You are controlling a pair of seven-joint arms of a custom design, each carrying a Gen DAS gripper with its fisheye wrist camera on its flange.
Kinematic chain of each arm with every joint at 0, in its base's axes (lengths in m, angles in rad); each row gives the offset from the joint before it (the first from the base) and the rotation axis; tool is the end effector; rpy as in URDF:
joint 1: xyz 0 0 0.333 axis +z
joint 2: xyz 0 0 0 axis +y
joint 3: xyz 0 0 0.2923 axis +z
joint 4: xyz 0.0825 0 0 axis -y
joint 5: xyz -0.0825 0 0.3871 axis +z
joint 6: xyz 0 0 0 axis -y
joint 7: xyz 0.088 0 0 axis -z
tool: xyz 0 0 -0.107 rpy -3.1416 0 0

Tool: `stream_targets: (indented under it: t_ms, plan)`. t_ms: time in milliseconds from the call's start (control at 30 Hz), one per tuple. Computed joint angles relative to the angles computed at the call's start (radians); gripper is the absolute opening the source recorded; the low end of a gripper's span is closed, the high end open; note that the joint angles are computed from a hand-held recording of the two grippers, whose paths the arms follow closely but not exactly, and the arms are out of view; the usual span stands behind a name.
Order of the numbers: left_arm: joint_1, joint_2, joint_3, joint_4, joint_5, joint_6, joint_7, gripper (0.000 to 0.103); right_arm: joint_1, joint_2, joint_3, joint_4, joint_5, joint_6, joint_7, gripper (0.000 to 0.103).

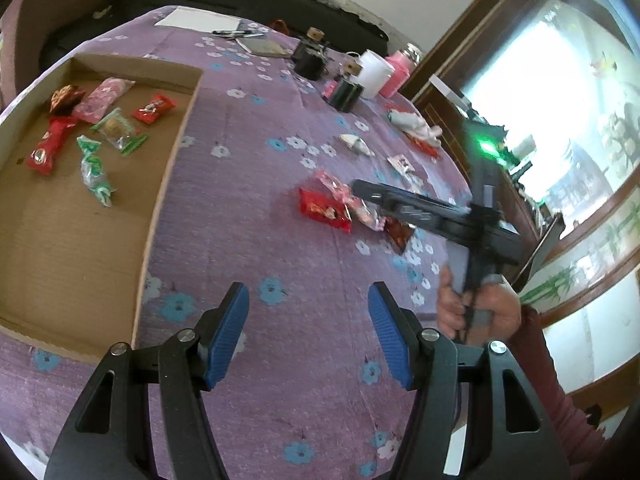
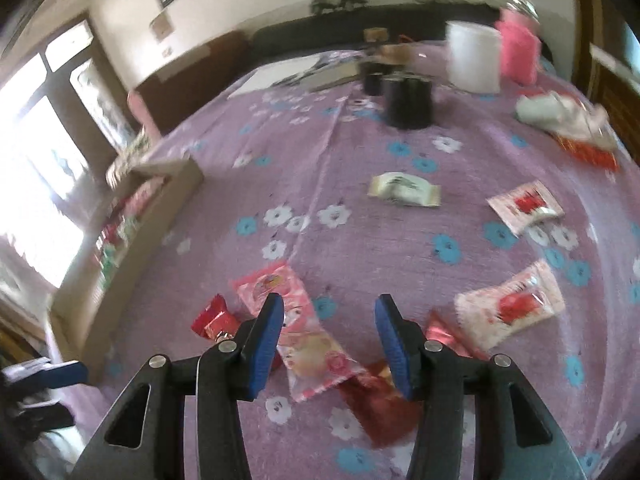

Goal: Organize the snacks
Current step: 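Grasp the pink My Melody bar with the right tool while the left tool grasps a red candy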

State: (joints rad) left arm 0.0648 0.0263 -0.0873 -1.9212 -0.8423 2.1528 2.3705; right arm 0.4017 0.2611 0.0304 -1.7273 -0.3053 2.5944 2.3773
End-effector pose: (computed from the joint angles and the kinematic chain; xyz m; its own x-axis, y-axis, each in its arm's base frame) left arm 0.5926 -0.0436 0.4834 -0.4793 -0.7465 0.4616 -0.8275 0.2090 -0.5211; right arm 0.6116 0.2865 0.4740 -0.0993 -0.9744 -0.2017 -0.8019 0.1984 -0.5636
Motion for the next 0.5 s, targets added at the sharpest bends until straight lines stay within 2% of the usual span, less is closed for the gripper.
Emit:
stream_targets:
  t_ms: [100,133,167,267,400,500]
  plan:
    - [-0.010,-0.022,-0.006,-0.023,0.023,0.043,0.007,0.061,0.028,0.050,-0.004,0.063,-0.057,-0.045,-0.011,0.047]
    - [-0.015,-0.027,-0.007,-0.028,0.031,0.059,0.009,0.061,0.032,0.054,-0.007,0.064,-0.063,-0.041,-0.012,0.044]
    - [-0.019,-0.029,-0.007,-0.031,0.036,0.070,0.011,0.061,0.037,0.052,-0.009,0.055,-0.071,-0.031,-0.009,0.034]
    - [-0.033,-0.026,-0.011,-0.028,0.059,0.086,0.003,0.061,0.040,0.032,-0.014,0.013,-0.069,0.019,0.020,0.024]
    - [-0.055,0.014,-0.028,0.005,0.102,0.095,-0.058,0.061,0.081,-0.016,-0.072,-0.053,-0.241,0.009,0.235,0.023]
    - [-0.069,0.080,-0.045,0.062,0.154,0.091,-0.165,0.061,0.043,-0.048,-0.056,-0.105,-0.243,0.053,0.297,0.023]
